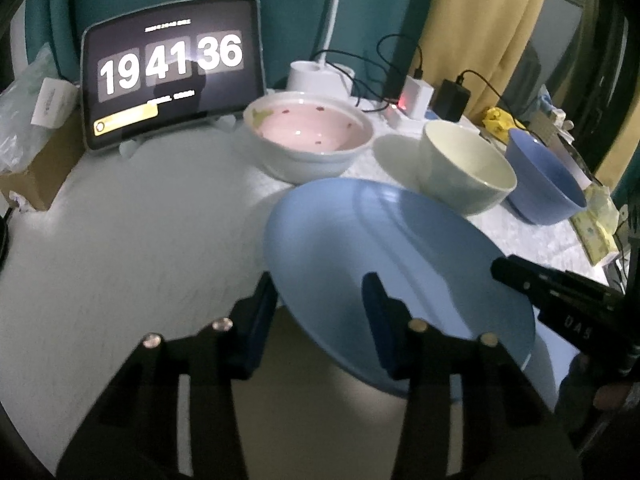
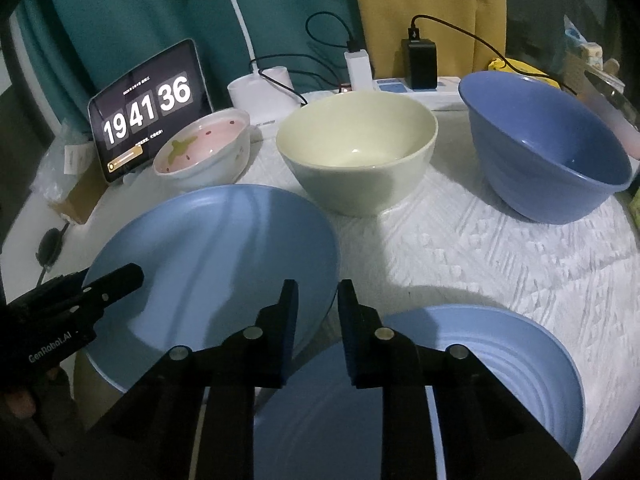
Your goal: Organize plates and bowls
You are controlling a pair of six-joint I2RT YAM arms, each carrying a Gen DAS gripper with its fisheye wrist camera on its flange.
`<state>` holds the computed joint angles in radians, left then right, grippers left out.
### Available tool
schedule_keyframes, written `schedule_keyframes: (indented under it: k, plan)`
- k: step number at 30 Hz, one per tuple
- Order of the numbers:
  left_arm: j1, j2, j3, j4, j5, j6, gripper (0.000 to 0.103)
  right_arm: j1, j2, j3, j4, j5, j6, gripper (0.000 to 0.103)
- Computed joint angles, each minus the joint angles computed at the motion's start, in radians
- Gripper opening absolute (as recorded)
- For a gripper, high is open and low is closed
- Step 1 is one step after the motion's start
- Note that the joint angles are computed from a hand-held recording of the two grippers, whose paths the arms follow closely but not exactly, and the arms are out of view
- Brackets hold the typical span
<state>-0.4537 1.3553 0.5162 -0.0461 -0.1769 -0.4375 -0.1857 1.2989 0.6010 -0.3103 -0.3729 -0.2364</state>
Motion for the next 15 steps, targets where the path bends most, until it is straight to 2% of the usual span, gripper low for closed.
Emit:
schedule_keyframes:
  k: [15]
  plan:
    - [-0.085, -0.168, -0.045, -0.096, -0.071, -0.043, 0.045, -0.044, -0.198, -0.048, -0.099, -0.028, -0.031, 0.022]
